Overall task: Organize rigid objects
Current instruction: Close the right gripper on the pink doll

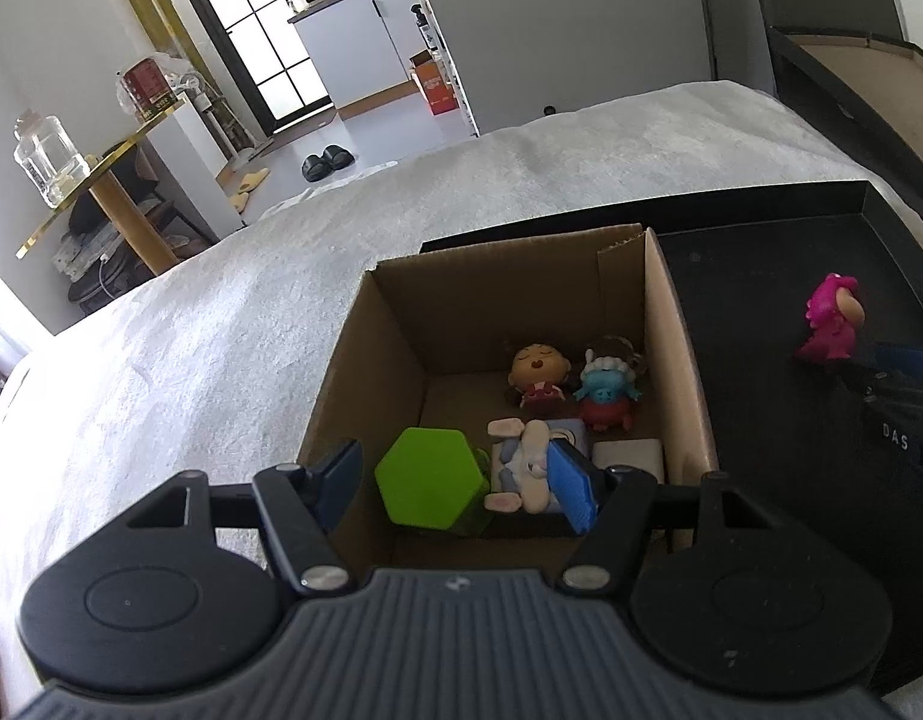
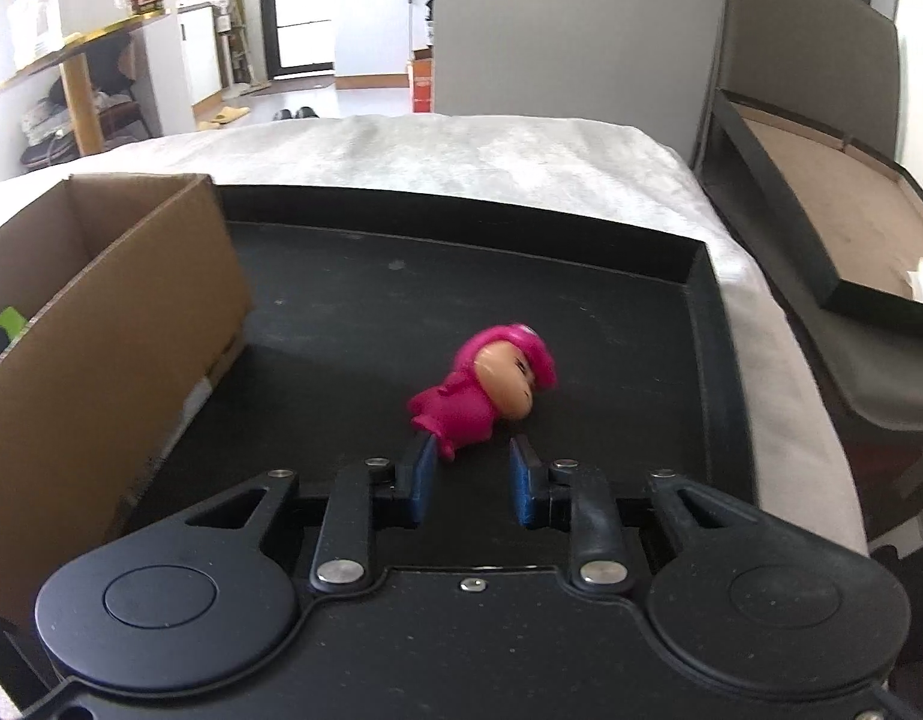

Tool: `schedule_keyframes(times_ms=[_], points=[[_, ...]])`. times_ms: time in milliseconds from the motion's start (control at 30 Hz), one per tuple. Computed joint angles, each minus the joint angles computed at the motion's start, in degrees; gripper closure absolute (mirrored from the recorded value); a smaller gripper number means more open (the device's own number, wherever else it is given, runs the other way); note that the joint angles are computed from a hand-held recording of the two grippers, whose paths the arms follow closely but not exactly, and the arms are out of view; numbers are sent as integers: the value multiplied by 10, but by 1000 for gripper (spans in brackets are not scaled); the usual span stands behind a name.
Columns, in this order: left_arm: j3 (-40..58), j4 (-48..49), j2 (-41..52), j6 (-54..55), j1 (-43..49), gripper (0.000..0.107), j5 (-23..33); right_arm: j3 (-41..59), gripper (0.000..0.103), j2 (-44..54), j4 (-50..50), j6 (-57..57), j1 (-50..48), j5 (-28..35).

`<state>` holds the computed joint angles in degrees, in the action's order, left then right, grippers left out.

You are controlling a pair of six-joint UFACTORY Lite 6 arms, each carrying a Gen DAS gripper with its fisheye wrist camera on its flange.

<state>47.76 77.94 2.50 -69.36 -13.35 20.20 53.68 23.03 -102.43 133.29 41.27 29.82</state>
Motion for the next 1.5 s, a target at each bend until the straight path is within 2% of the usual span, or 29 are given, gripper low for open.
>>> schedule_keyframes(times_ms=[133,267,367,467,533,567,767,967,1200,1500], points=[[1,3,1,-5,5,40,-1,-4,75,-1,40,-22,11,21],[4,-6,6,2,10,40,-6,-13,65,-6,-27,35,7,10],[4,-8,7,8,11,40,-8,8,65,15,-35,41,0,8],[6,-8,9,7,13,40,-8,22,67,32,-39,43,-10,3],[7,-9,11,7,14,40,-7,19,81,31,-47,50,-12,1],[6,-10,11,6,14,40,-7,19,83,31,-43,46,-10,6],[-1,-28,-4,28,16,40,-17,-6,83,2,-12,4,19,25],[-22,-108,-38,117,26,40,-42,-59,83,-54,39,-12,42,10],[-41,-214,-84,233,43,40,-67,-139,84,-124,110,8,96,30],[-46,-358,-111,388,72,40,-83,-158,85,-142,149,11,127,64]])
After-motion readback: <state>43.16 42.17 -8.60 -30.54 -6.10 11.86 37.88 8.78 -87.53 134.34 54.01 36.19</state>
